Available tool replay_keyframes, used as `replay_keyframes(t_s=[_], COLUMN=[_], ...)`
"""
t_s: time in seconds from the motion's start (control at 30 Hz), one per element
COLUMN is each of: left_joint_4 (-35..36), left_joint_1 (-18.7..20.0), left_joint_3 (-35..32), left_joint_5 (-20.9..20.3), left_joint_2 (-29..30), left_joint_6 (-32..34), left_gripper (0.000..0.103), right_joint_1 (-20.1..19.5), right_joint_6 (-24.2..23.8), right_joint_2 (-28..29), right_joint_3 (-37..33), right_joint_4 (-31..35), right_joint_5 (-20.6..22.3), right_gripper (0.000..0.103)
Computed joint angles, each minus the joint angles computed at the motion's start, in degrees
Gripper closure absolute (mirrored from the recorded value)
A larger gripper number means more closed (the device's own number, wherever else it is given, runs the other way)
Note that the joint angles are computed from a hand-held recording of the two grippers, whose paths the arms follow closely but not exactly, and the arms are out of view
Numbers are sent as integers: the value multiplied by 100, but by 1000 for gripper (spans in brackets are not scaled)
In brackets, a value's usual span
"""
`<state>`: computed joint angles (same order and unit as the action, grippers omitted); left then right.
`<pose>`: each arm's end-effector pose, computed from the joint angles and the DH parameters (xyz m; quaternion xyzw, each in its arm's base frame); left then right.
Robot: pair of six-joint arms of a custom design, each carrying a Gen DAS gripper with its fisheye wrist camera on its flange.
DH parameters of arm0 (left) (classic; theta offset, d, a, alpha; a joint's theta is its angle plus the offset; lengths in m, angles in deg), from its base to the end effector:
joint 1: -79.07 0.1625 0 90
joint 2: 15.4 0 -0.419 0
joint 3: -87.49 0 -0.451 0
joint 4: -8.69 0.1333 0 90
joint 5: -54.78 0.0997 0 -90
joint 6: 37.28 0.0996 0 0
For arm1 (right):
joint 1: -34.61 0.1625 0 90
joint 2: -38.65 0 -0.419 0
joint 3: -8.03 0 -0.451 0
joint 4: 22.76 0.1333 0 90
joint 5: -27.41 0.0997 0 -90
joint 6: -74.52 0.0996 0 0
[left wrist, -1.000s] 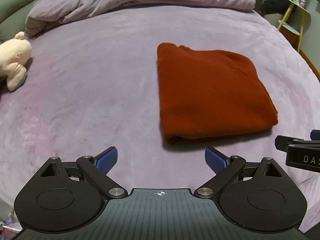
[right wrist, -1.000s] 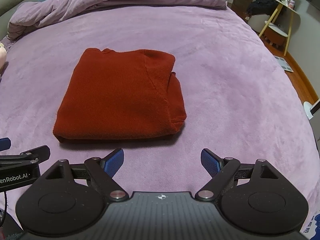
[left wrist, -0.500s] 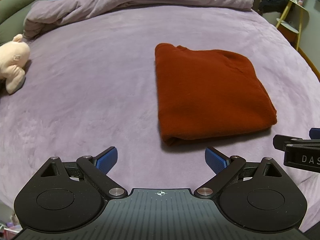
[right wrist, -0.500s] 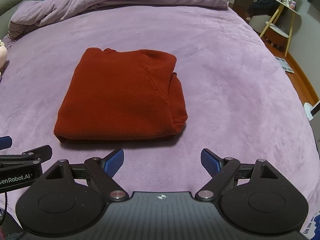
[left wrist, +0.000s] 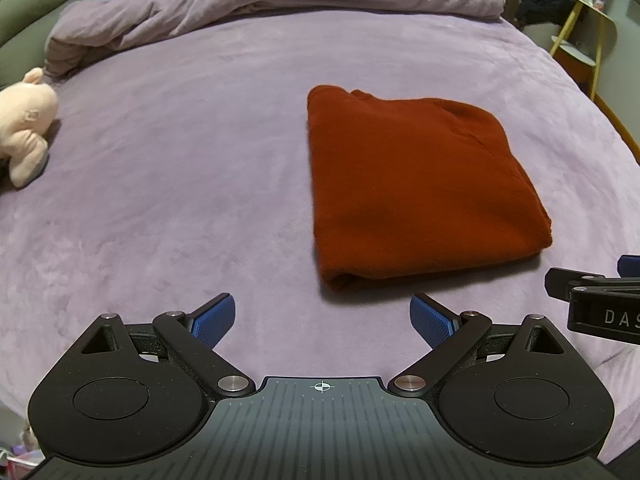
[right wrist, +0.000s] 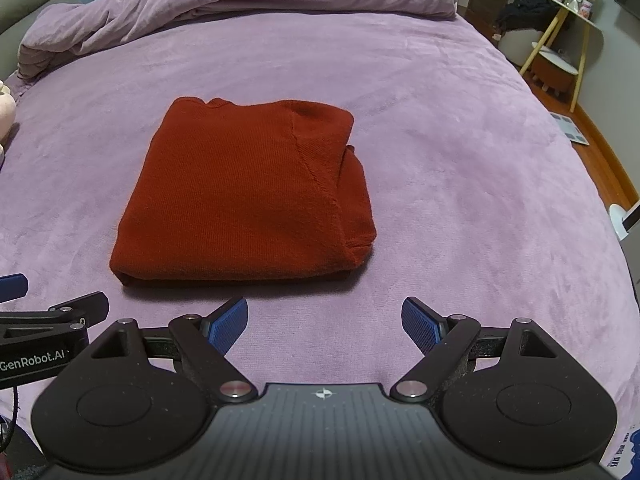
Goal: Fold small clothes
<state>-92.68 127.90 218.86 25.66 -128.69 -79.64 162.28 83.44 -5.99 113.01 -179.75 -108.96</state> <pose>-0.0688 -0.4133 0.3476 0.0207 0.8609 -0.2992 0.4109 0.4324 -0.4599 0.0083 0.2057 -0.8946 0.2044 0.3399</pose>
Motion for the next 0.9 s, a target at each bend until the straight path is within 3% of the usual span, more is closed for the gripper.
replay_keyframes(t_s=[0.9], left_joint_4=[-156], left_joint_1=[49], left_joint_3=[15], left_joint_5=[-33], left_joint_2=[-7], left_joint_6=[193], left_gripper=[5], right_joint_1=[20], right_joint_6=[16], right_joint_2=[12], right_joint_3=[-12], right_joint_4=[5], right_joint_5=[-12], right_gripper=[18])
